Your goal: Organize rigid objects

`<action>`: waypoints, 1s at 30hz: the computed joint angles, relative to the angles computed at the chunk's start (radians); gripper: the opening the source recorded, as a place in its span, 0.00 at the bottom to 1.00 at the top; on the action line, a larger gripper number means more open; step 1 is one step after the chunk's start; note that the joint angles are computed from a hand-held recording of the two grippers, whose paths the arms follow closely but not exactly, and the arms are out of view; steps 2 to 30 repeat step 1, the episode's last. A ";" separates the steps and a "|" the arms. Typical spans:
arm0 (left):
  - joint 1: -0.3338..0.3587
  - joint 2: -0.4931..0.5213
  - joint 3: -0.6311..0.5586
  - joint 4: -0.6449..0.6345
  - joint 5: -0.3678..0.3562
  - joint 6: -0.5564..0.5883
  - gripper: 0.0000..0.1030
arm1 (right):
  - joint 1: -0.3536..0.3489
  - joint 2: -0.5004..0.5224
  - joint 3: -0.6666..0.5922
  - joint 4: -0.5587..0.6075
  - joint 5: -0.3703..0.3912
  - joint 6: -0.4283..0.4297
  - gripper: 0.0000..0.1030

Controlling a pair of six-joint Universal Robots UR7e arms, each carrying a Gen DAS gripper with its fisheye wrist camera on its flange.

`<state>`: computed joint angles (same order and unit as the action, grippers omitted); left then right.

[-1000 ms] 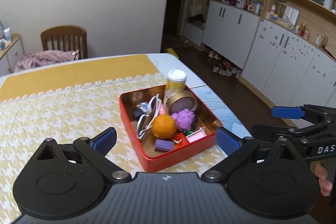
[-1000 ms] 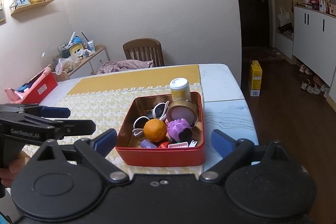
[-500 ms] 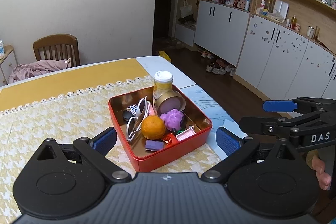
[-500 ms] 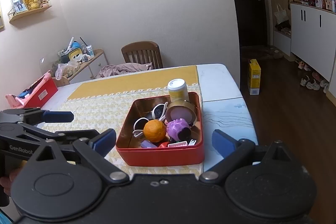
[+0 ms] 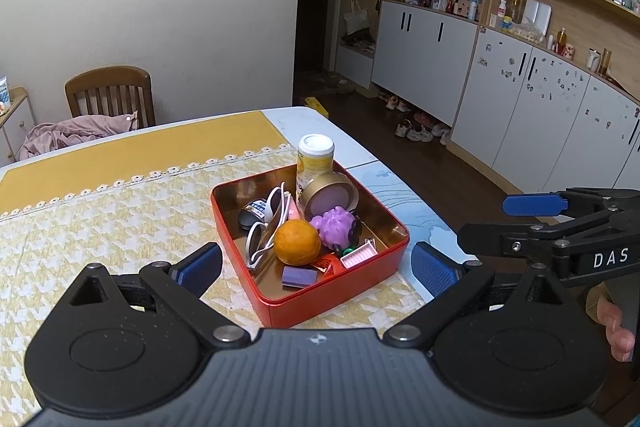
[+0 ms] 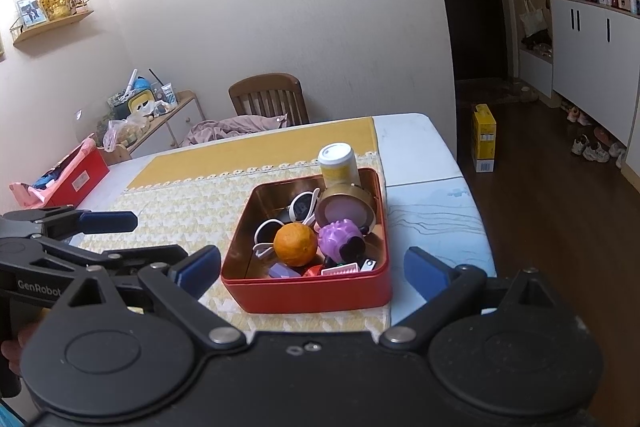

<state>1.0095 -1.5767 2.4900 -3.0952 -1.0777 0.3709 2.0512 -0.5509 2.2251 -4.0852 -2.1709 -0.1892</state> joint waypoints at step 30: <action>0.003 0.000 -0.002 0.003 -0.002 0.000 0.98 | -0.001 0.000 -0.001 0.003 0.000 0.003 0.95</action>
